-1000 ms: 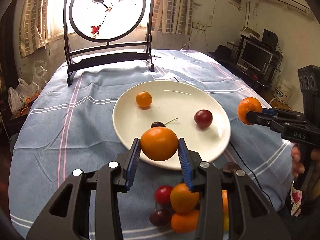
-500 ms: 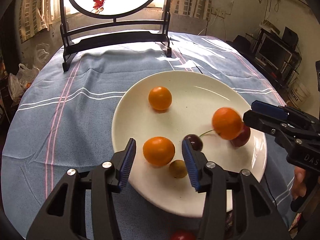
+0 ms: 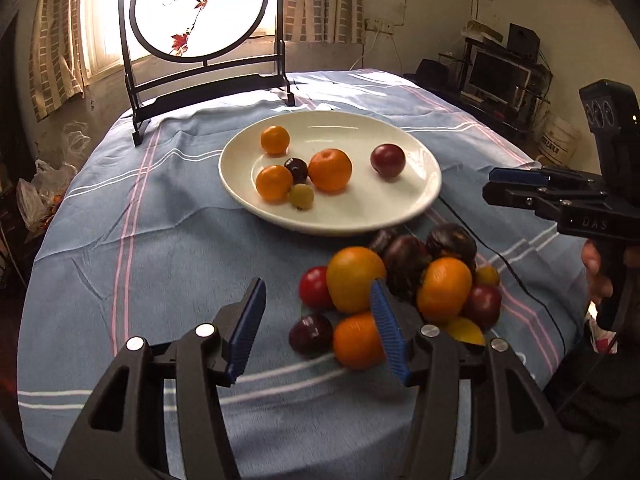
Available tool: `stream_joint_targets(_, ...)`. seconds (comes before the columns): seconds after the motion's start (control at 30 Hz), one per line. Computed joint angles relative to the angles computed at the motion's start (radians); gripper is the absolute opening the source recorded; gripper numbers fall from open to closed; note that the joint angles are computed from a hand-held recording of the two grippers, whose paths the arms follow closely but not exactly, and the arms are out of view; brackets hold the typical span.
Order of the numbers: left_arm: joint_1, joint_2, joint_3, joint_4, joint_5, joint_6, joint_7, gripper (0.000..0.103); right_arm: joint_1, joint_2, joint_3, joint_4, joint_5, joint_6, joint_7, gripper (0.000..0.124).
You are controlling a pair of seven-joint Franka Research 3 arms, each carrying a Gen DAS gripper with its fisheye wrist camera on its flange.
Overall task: Organize fruits
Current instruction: 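Grasp the yellow lemon with the right tool while the left tool grasps an orange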
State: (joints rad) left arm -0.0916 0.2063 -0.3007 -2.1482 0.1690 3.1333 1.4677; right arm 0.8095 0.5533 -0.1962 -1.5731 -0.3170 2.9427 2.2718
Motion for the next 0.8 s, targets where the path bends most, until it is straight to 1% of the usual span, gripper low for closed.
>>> stream_joint_targets(0.03,-0.033,-0.014,0.033,-0.028,0.028,0.021,-0.025,0.053,0.029,-0.024,-0.032,-0.048,-0.019,0.024,0.035,0.049)
stream_joint_targets(0.07,-0.071,-0.024,0.071,-0.048,0.063,0.031,-0.056,0.048,0.052,-0.045,-0.058,-0.093,-0.034,0.047,0.069,0.049)
stream_joint_targets(0.1,-0.088,-0.029,0.087,-0.061,0.086,0.035,-0.074,0.039,0.072,-0.063,-0.079,-0.132,-0.045,0.064,0.100,0.049)
stream_joint_targets(0.13,-0.095,-0.028,0.091,-0.070,0.100,0.043,-0.085,0.037,0.088,-0.078,-0.095,-0.164,-0.053,0.077,0.128,0.049)
stream_joint_targets(0.17,-0.103,-0.028,0.098,-0.077,0.112,0.058,-0.100,0.037,0.103,-0.093,-0.110,-0.196,-0.061,0.091,0.153,0.049)
stream_joint_targets(0.2,-0.144,-0.028,0.140,-0.078,0.142,0.065,-0.135,0.036,0.117,-0.103,-0.123,-0.219,-0.069,0.098,0.174,0.049)
stream_joint_targets(0.23,-0.171,-0.026,0.169,-0.076,0.168,0.070,-0.163,0.036,0.131,-0.114,-0.136,-0.241,-0.079,0.103,0.193,0.049)
stream_joint_targets(0.27,-0.221,-0.023,0.220,-0.071,0.202,0.072,-0.200,0.036,0.148,-0.122,-0.153,-0.261,-0.093,0.110,0.215,0.049)
stream_joint_targets(0.3,-0.270,-0.022,0.274,-0.066,0.252,0.074,-0.253,0.036,0.162,-0.130,-0.166,-0.278,-0.105,0.117,0.235,0.049)
stream_joint_targets(0.33,-0.288,-0.021,0.294,-0.064,0.292,0.073,-0.289,0.036,0.172,-0.137,-0.176,-0.292,-0.115,0.123,0.252,0.049)
stream_joint_targets(0.37,-0.279,-0.022,0.278,-0.067,0.277,0.075,-0.277,0.036,0.177,-0.144,-0.179,-0.306,-0.123,0.129,0.263,0.049)
stream_joint_targets(0.4,-0.297,-0.025,0.298,-0.070,0.307,0.078,-0.309,0.036,0.182,-0.150,-0.184,-0.316,-0.131,0.135,0.273,0.049)
stream_joint_targets(0.43,-0.344,-0.026,0.351,-0.070,0.351,0.085,-0.357,0.036,0.190,-0.156,-0.191,-0.327,-0.140,0.140,0.284,0.049)
stream_joint_targets(0.47,-0.361,-0.025,0.371,-0.072,0.376,0.090,-0.383,0.038,0.189,-0.160,-0.190,-0.334,-0.144,0.145,0.288,0.049)
stream_joint_targets(0.5,-0.394,-0.021,0.408,-0.067,0.409,0.088,-0.422,0.044,0.187,-0.161,-0.186,-0.337,-0.146,0.149,0.289,0.049)
stream_joint_targets(0.53,-0.453,-0.014,0.474,-0.057,0.459,0.082,-0.484,0.046,0.181,-0.161,-0.179,-0.339,-0.143,0.153,0.286,0.049)
stream_joint_targets(0.57,-0.479,-0.005,0.504,-0.046,0.487,0.070,-0.526,0.049,0.170,-0.160,-0.168,-0.339,-0.137,0.158,0.278,0.049)
stream_joint_targets(0.6,-0.495,0.003,0.524,-0.036,0.513,0.063,-0.561,0.052,0.162,-0.158,-0.159,-0.338,-0.128,0.164,0.270,0.049)
stream_joint_targets(0.67,-0.505,0.020,0.540,-0.016,0.552,0.052,-0.615,0.056,0.154,-0.151,-0.148,-0.333,-0.106,0.170,0.251,0.049)
stream_joint_targets(0.7,-0.507,0.029,0.545,-0.005,0.570,0.047,-0.639,0.056,0.145,-0.148,-0.137,-0.331,-0.090,0.171,0.236,0.049)
stream_joint_targets(0.73,-0.495,0.038,0.535,0.005,0.577,0.042,-0.650,0.056,0.134,-0.146,-0.122,-0.328,-0.073,0.171,0.216,0.049)
stream_joint_targets(0.77,-0.460,0.043,0.499,0.011,0.562,0.034,-0.641,0.051,0.129,-0.142,-0.113,-0.325,-0.058,0.168,0.199,0.049)
stream_joint_targets(0.8,-0.447,0.048,0.487,0.018,0.567,0.028,-0.650,0.043,0.124,-0.141,-0.106,-0.322,-0.045,0.163,0.183,0.049)
